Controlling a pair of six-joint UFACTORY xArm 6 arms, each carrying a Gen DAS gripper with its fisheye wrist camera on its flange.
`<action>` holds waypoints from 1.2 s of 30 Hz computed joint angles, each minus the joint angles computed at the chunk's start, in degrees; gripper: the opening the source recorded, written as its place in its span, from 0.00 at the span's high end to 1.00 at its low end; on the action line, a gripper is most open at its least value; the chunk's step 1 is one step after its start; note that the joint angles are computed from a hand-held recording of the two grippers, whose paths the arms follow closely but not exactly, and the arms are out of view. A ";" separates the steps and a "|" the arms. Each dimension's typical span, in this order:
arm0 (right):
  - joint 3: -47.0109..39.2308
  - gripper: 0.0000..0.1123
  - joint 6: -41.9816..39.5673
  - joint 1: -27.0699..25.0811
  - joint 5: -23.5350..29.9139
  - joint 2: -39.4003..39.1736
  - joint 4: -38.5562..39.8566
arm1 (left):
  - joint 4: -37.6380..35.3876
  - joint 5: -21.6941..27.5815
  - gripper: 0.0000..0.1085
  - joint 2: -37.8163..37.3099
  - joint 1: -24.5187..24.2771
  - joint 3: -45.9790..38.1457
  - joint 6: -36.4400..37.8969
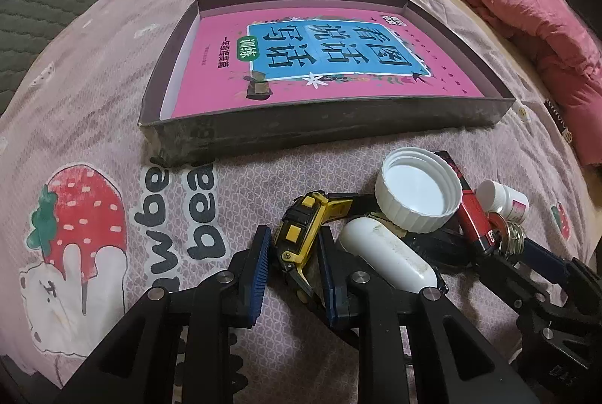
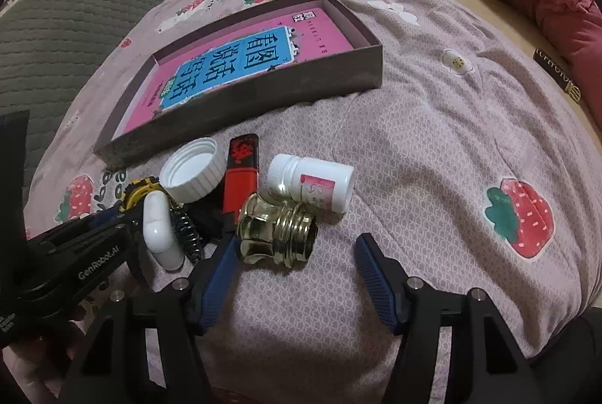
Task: Organize rigid objects
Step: 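Close the right tool on the brass cylindrical fitting while the left tool holds the tape measure, then lift the tape measure with the left tool while the right tool lifts the brass fitting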
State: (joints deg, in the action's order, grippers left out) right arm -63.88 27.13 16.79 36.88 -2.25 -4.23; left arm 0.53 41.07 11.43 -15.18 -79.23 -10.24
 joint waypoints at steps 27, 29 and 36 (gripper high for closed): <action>4.23 0.69 -5.63 -2.39 -6.88 -2.82 0.92 | -3.35 -1.77 0.77 -0.37 0.77 0.82 1.32; 4.54 0.69 -5.60 -2.46 -7.20 -3.37 0.49 | -2.48 -2.56 0.77 -1.19 0.72 1.70 0.89; 5.19 0.69 -5.61 -1.99 -8.65 -4.64 -0.88 | -0.16 -4.43 0.78 -3.31 0.97 3.20 -0.52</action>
